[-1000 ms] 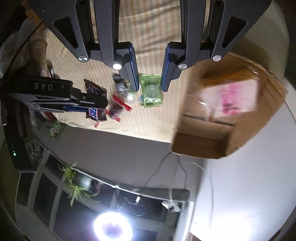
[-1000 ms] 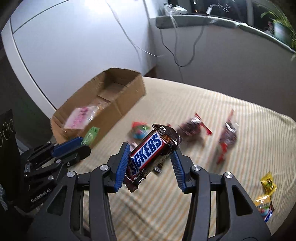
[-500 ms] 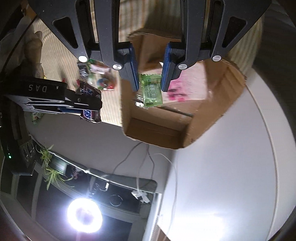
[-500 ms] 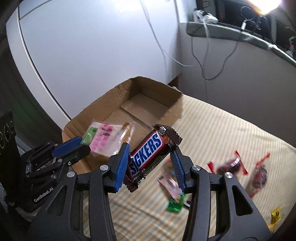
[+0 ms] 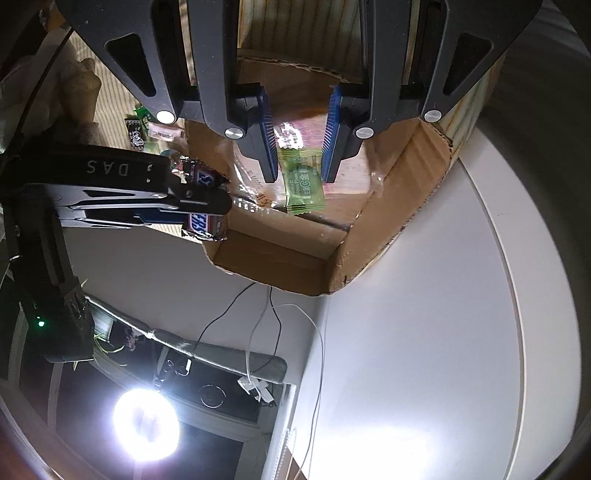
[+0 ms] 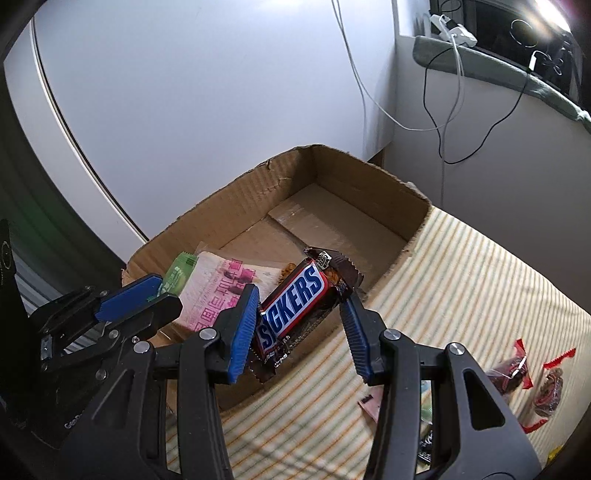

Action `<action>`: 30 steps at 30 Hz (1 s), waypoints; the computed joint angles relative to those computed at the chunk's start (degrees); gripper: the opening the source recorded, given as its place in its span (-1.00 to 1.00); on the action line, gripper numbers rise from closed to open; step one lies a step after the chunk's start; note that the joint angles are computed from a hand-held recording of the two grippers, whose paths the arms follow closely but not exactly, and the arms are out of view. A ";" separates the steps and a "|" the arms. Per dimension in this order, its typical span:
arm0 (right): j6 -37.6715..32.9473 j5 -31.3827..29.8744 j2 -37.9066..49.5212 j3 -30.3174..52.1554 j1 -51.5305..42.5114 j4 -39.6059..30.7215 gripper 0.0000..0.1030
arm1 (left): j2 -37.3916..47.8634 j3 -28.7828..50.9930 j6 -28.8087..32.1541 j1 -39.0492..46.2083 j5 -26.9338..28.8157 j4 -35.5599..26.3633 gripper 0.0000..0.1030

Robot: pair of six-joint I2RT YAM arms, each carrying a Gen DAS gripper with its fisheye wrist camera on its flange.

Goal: Organize snacks
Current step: 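Carry the green packet with the left gripper while the right gripper carries the Snickers into the box, then open both grippers and move them back over the snacks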

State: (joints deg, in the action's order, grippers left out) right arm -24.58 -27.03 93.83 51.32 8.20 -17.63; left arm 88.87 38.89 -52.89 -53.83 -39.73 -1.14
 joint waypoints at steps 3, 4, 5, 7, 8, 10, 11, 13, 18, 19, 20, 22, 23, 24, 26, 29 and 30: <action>0.14 0.44 0.61 0.22 0.92 0.21 -0.08 | -0.28 -0.22 -0.16 0.24 0.15 -0.11 -0.56; 0.10 0.50 0.65 0.23 1.01 0.18 -0.08 | -0.44 -0.34 -0.22 0.19 0.07 -0.23 -0.56; 0.08 0.58 0.83 0.35 1.14 0.25 -0.08 | -0.49 -0.37 -0.28 0.14 0.02 -0.31 -0.56; 0.11 0.70 1.15 0.49 1.43 0.37 -0.07 | -0.55 -0.39 -0.28 0.18 0.04 -0.38 -0.56; 0.16 0.71 1.40 0.64 1.58 0.45 -0.07 | -0.52 -0.41 -0.29 0.29 0.09 -0.33 -0.56; 0.13 0.65 1.72 0.90 1.81 0.40 -0.07 | -0.56 -0.43 -0.29 0.29 0.10 -0.39 -0.56; 0.13 0.71 1.59 0.78 1.86 0.62 -0.05 | -0.57 -0.40 -0.27 0.29 0.10 -0.48 -0.55; 0.16 0.87 1.44 0.65 2.00 0.98 -0.02 | -0.51 -0.40 -0.30 0.24 -0.19 -0.56 -0.55; 0.78 0.51 0.10 0.07 1.33 1.84 0.15 | -0.54 -0.28 -0.75 0.03 -0.81 -1.19 -0.51; 0.63 0.29 -0.31 -0.02 1.10 1.65 0.15 | -0.54 -0.22 -0.77 -0.04 -0.92 -1.29 -0.51; 0.60 0.22 -0.63 -0.13 1.05 1.59 0.15 | -0.51 -0.05 -0.86 -0.21 -1.12 -1.58 -0.51; 0.34 0.13 -1.32 -0.43 0.88 1.48 0.15 | -0.60 0.20 -1.00 -0.50 -1.45 -2.06 -0.51; 0.15 0.18 -1.81 -0.71 0.68 1.48 0.15 | -0.64 0.39 -1.23 -0.75 -1.72 -2.45 -0.51; 0.16 0.20 -2.16 -0.93 0.53 1.52 0.15 | -0.71 0.51 -1.36 -0.96 -1.91 -2.70 -0.51; 0.13 -0.10 -2.88 -1.30 0.02 1.35 0.15 | -0.74 0.95 -1.77 -1.59 -2.55 -3.59 -0.51; -0.23 -0.93 -4.09 -1.78 -1.23 0.78 0.15 | -1.09 1.43 -2.52 -2.49 -3.39 -4.91 -0.51; -0.46 -1.17 -4.60 -2.02 -1.66 0.52 0.15 | -1.16 1.64 -2.81 -2.92 -3.73 -5.39 -0.51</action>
State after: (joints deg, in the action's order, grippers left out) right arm -25.04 -28.20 89.23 49.30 6.54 -17.10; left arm 87.71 40.53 -55.70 -56.75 -43.46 -6.52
